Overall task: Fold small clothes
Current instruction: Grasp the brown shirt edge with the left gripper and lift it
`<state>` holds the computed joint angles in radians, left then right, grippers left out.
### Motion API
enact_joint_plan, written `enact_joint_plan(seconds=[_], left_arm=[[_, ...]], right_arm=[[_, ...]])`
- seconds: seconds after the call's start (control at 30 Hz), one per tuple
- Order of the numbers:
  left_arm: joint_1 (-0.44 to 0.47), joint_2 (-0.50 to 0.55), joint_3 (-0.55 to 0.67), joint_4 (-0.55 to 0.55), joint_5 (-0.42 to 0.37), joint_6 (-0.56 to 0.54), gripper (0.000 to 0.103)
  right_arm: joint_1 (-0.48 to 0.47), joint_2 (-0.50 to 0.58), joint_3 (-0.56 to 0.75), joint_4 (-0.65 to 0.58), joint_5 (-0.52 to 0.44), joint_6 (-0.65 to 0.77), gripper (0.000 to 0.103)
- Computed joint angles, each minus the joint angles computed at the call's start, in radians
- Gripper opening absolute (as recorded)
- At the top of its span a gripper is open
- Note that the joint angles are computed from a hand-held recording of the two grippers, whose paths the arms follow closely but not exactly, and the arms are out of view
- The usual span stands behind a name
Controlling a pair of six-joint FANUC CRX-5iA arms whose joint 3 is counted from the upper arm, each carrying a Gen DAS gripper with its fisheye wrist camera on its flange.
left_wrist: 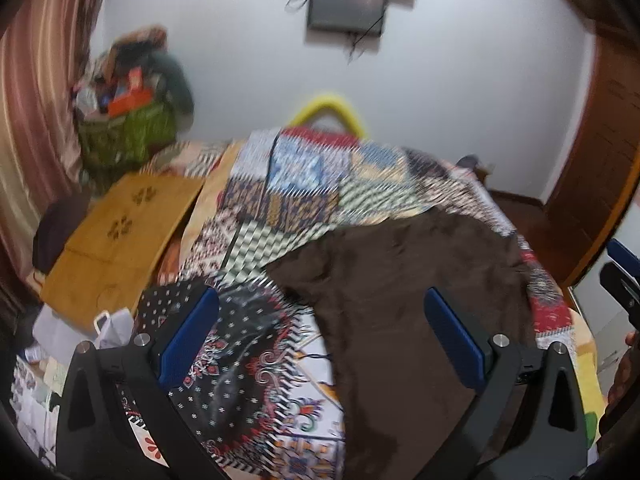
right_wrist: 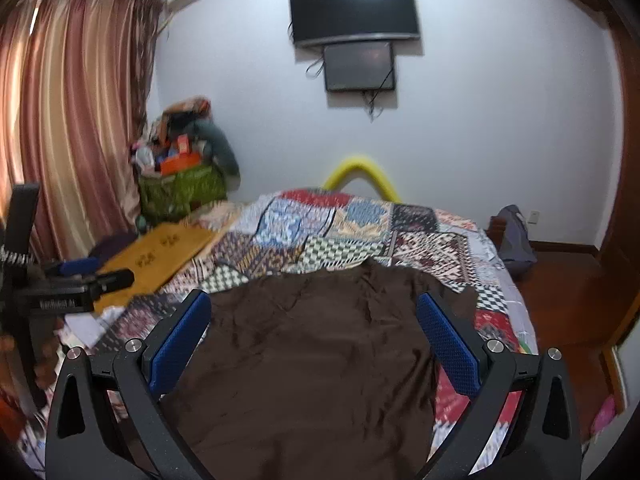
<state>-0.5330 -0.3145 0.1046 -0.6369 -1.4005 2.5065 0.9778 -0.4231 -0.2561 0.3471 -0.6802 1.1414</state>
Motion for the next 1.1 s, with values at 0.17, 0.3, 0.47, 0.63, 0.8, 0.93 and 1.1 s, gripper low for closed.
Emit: enact_joint_plan(seconds=[0.17, 0.3, 0.47, 0.63, 0.8, 0.93, 1.1], left_arm=[[0.251, -0.02, -0.122, 0.191, 0.1, -0.087, 0.103], [0.412, 0.007, -0.203, 0.341, 0.154, -0.193, 0.092], [0.587, 0.01, -0.347, 0.604, 0.306, -0.342, 0.084], [0.684, 0.015, -0.475, 0.875, 0.453, -0.502, 0.079], [0.742, 0.079, -0.541, 1.079, 0.505, -0.615, 0.063], [0.762, 0.102, -0.57, 1.161, 0.561, -0.679, 0.063], [0.777, 0.146, -0.537, 1.148, 0.568, -0.676, 0.028]], right_arm=[[-0.06, 0.136, 0.134, -0.192, -0.061, 0.223, 0.096], [-0.111, 0.251, 0.258, -0.338, -0.131, 0.372, 0.082], [-0.141, 0.388, 0.385, -0.44, -0.215, 0.492, 0.064], [-0.168, 0.529, 0.518, -0.507, -0.314, 0.543, 0.048], [-0.191, 0.632, 0.627, -0.574, -0.399, 0.573, 0.044], [-0.193, 0.682, 0.68, -0.605, -0.448, 0.6, 0.044], [-0.195, 0.708, 0.692, -0.625, -0.48, 0.62, 0.044]])
